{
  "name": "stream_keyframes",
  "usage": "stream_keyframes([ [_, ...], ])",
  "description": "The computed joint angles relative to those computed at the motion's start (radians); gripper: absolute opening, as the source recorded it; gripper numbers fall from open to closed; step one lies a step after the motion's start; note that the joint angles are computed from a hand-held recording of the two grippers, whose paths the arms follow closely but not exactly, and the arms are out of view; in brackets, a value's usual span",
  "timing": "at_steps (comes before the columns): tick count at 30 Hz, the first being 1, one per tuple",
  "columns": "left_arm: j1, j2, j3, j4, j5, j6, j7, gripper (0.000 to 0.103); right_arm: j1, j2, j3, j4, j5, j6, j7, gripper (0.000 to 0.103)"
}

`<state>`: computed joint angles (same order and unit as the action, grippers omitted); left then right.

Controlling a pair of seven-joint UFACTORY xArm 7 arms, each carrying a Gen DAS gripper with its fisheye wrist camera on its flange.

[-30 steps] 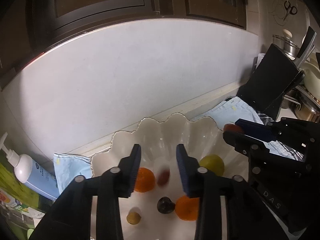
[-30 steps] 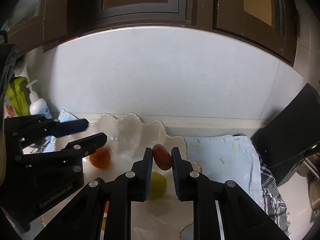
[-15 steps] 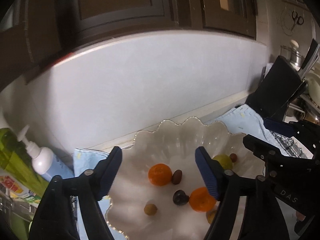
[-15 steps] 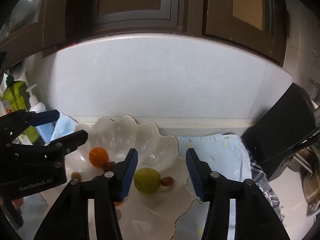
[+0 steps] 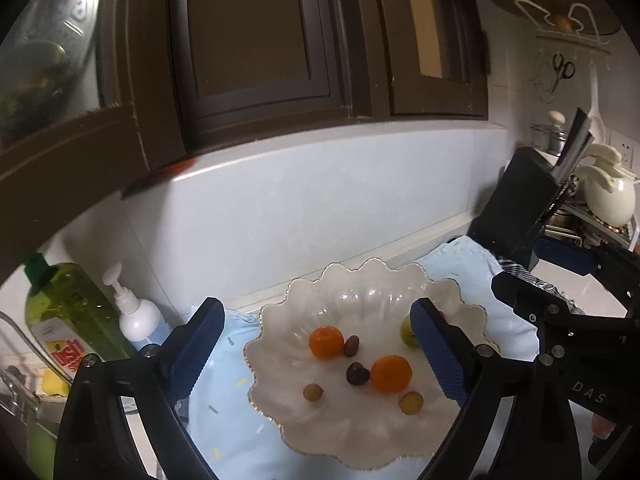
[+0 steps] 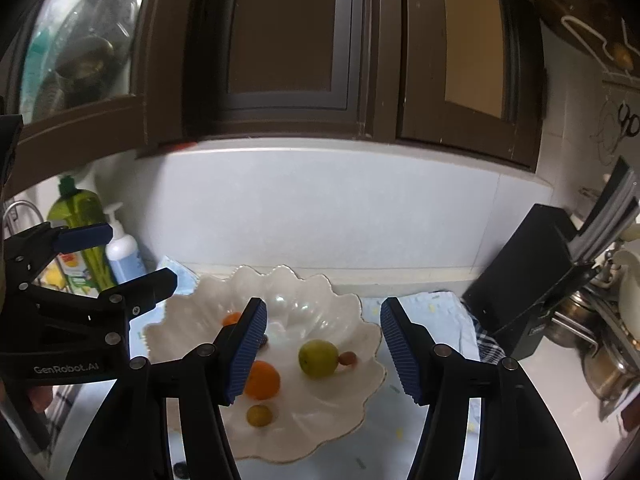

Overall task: Organize fruits
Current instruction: 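Withdraw both tools from the bowl toward the last dark plums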

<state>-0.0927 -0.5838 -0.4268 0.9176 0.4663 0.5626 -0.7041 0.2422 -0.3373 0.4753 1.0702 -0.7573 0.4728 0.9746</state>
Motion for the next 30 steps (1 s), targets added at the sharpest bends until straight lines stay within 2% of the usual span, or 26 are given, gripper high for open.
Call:
stream_keyframes([
  [7, -0.039, -0.111, 0.017, -0.055, -0.040, 0.013, 0.038, 0.098, -0.002, -0.099, 0.031, -0.053, 0.035, 0.019, 0.036, 0.060],
  [14, -0.052, -0.209, 0.011, -0.115, -0.090, 0.031, 0.078, 0.098, -0.011, -0.180, 0.066, -0.107, 0.112, 0.034, 0.016, 0.060],
  [24, -0.100, -0.290, 0.008, -0.181, -0.172, 0.083, 0.128, 0.098, -0.011, -0.264, 0.104, -0.180, 0.227, 0.040, -0.008, 0.060],
  [30, -0.129, -0.311, 0.001, -0.215, -0.194, 0.116, 0.162, 0.098, 0.022, -0.286, 0.110, -0.227, 0.297, 0.067, -0.026, 0.060],
])
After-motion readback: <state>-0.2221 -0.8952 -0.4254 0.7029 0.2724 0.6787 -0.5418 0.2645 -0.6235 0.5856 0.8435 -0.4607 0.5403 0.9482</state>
